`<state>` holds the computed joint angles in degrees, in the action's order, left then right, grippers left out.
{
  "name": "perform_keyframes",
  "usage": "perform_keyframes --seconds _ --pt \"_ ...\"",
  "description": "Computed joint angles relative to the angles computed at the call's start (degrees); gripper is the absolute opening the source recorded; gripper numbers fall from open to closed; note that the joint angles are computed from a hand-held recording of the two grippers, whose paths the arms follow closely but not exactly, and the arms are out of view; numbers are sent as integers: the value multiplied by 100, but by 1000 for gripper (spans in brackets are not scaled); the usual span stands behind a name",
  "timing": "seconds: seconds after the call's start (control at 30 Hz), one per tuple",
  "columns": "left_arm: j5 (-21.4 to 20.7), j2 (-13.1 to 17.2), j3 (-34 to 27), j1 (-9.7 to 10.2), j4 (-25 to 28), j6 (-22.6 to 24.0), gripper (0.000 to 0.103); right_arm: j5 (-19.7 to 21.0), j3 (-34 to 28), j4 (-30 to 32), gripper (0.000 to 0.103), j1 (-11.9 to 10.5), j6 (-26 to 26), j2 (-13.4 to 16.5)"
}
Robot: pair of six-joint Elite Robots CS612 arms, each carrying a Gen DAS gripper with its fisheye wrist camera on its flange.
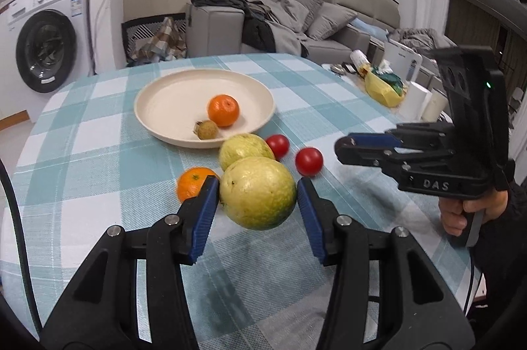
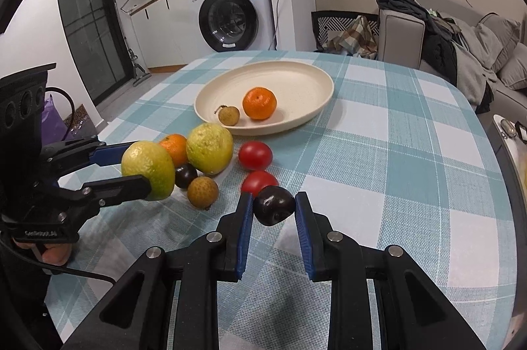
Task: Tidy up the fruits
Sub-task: 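Lift the guava with the left gripper while the right gripper holds the plum, then lower the guava beside the plate and open the left gripper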
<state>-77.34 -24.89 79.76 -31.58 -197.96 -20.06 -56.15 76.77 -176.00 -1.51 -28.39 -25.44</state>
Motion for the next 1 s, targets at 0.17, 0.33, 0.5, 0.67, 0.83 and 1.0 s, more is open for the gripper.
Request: perform_keyframes --seconds 0.17,0.33,0.5,0.67,0.83,1.0 --pt "349 -21 37 18 -194 -213 46 203 35 -247 27 -12 105 1" --pt "574 0 -27 69 -205 -383 46 398 -14 -392 27 -13 247 28" --pt "718 21 -103 100 -158 -446 46 538 -119 -479 27 2 442 70" --pt "846 69 -239 128 -63 -482 46 635 -258 -548 27 33 608 129" --pt "886 129 -409 171 16 -497 37 691 -481 -463 27 70 686 217" --pt "750 160 -477 209 261 -555 34 673 -622 -373 27 109 662 269"
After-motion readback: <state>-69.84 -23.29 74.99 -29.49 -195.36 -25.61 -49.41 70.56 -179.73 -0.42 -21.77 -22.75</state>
